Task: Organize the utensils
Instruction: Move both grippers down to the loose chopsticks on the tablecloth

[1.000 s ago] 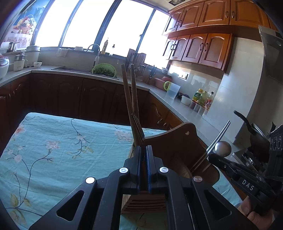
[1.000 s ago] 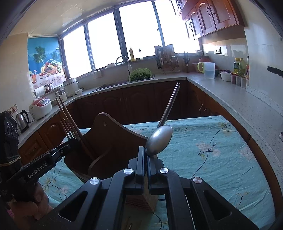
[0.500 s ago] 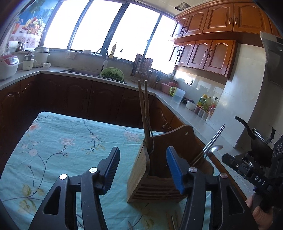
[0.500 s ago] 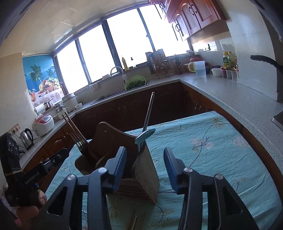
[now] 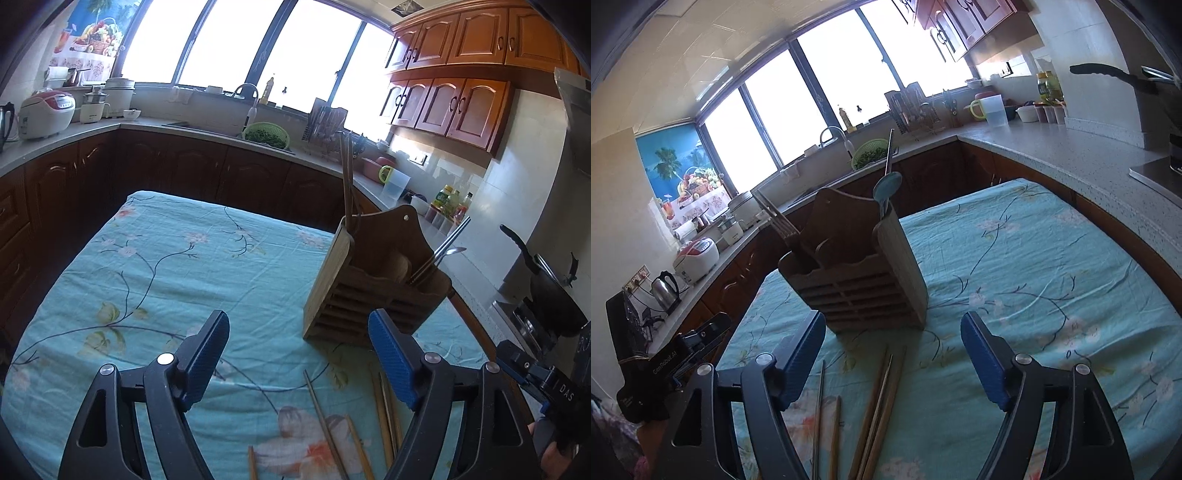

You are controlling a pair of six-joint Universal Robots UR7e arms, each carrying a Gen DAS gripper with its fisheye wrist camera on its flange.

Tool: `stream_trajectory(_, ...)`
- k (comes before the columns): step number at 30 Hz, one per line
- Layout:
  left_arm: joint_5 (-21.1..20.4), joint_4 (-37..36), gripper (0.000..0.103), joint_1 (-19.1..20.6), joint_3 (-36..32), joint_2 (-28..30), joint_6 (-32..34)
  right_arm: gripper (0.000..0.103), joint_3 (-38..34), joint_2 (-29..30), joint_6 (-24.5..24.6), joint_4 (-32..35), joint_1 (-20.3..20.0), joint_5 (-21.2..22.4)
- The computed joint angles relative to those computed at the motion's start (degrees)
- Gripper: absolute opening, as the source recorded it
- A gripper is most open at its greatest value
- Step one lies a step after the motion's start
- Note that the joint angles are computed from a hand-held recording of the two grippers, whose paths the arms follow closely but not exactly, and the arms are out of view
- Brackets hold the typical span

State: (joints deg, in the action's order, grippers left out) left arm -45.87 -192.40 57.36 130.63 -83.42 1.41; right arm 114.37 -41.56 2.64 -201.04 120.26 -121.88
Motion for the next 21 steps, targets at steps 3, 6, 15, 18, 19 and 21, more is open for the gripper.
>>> stream_trajectory(3, 2.5, 1.2, 0.079, -2.5, 3.9, -3.9, -1.9, 0.084, 1.9, -0.7, 1.3, 0.6, 1.1, -1.0)
stream_trajectory(6, 5.5, 4.3, 0.079, -5.6, 8.0, -8.2, -4.9, 0.091, 3.8, -1.7, 2.8, 2.2, 1.9, -0.5)
stream_trajectory(15, 14.3, 19.5, 0.084, -14.2, 14.7, -20.6, -16.3, 0.103, 3.8, -2.8, 9.7, 17.7, 6.3, -7.1)
stream_trajectory(18, 16.4, 22.4, 0.085, -15.7, 16.1, -23.6, -16.7, 0.103, 3.9, -4.3, 12.7, 23.8, 5.8, -6.4)
stream_trajectory(19, 17.1, 24.6, 0.085, -16.6, 16.6, -25.0, -18.2, 0.103, 5.0, -4.7, 12.3, 22.2, 5.6, -5.4)
stream_trajectory(21, 17.4, 28.2, 0.085, -17.2, 17.1, -27.2, -20.0, 0.103, 6.8, -4.3, 10.9, 16.9, 5.8, -5.5)
